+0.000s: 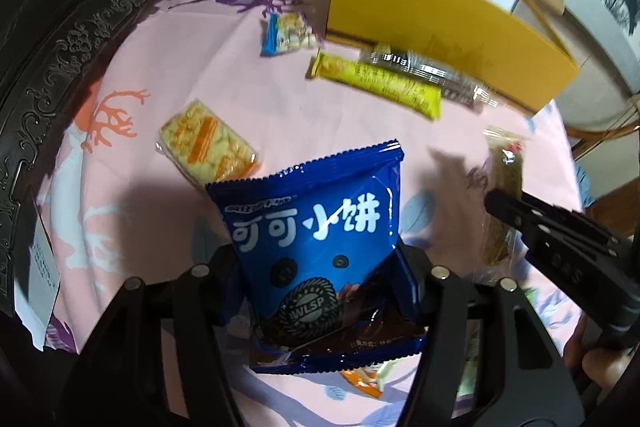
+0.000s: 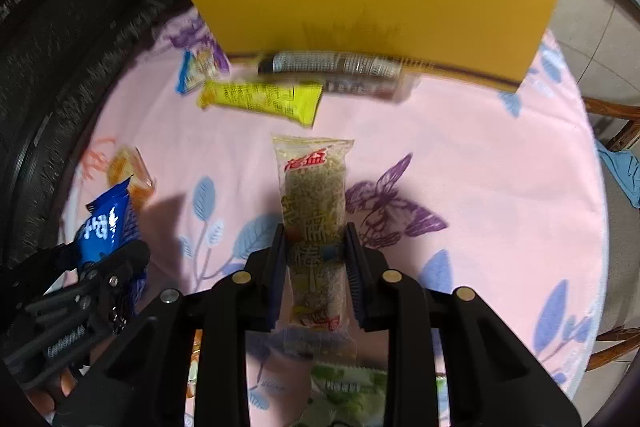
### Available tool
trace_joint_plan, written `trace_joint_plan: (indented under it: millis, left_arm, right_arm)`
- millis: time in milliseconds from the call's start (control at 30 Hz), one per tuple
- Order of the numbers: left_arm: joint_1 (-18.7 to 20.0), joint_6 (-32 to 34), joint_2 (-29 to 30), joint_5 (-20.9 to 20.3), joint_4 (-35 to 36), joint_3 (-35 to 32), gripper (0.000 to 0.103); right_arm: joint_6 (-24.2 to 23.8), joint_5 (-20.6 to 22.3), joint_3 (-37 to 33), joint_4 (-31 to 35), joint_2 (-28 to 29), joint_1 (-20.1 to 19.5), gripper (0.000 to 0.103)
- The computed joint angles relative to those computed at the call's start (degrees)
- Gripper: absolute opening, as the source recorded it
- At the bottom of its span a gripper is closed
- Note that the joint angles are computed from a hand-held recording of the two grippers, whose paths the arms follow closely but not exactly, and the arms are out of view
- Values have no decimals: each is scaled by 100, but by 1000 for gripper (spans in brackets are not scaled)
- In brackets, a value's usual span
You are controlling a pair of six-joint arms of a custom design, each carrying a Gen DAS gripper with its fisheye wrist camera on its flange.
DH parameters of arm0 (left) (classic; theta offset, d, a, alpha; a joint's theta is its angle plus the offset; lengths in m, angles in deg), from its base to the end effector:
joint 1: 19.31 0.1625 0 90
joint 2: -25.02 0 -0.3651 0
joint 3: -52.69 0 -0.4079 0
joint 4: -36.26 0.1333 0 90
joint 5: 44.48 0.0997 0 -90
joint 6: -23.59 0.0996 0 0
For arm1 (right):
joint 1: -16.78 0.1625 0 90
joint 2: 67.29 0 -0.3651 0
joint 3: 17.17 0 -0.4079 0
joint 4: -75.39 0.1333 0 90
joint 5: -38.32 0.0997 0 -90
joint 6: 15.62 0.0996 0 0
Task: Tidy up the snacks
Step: 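Carry the rice cracker stick and blue cookie bag into the yellow box with both grippers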
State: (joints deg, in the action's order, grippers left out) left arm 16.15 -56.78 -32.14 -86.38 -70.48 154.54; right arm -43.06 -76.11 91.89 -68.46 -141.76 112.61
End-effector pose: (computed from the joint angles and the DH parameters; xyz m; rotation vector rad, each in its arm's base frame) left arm -0.3235 -0.4851 0.0769 -0.2639 2.2885 -0.7252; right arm 0.1483 -0.5453 0.2300 0.6637 -2.5605 0.3333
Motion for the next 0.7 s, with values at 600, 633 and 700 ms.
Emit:
trace_joint_plan:
  millis: [600, 633, 700]
  left_arm:
    - [118, 1879, 721, 831, -922, -1349, 61]
    - [136, 2022, 792, 869, -966, -1459, 61]
    - [179, 2261, 916, 933, -1070, -1676, 61]
  right_arm:
    - [-16, 538, -601, -422, -239, 294, 28]
    - [-8, 548, -662, -438, -200, 298, 28]
    - [14, 585, -817, -461, -107, 311, 28]
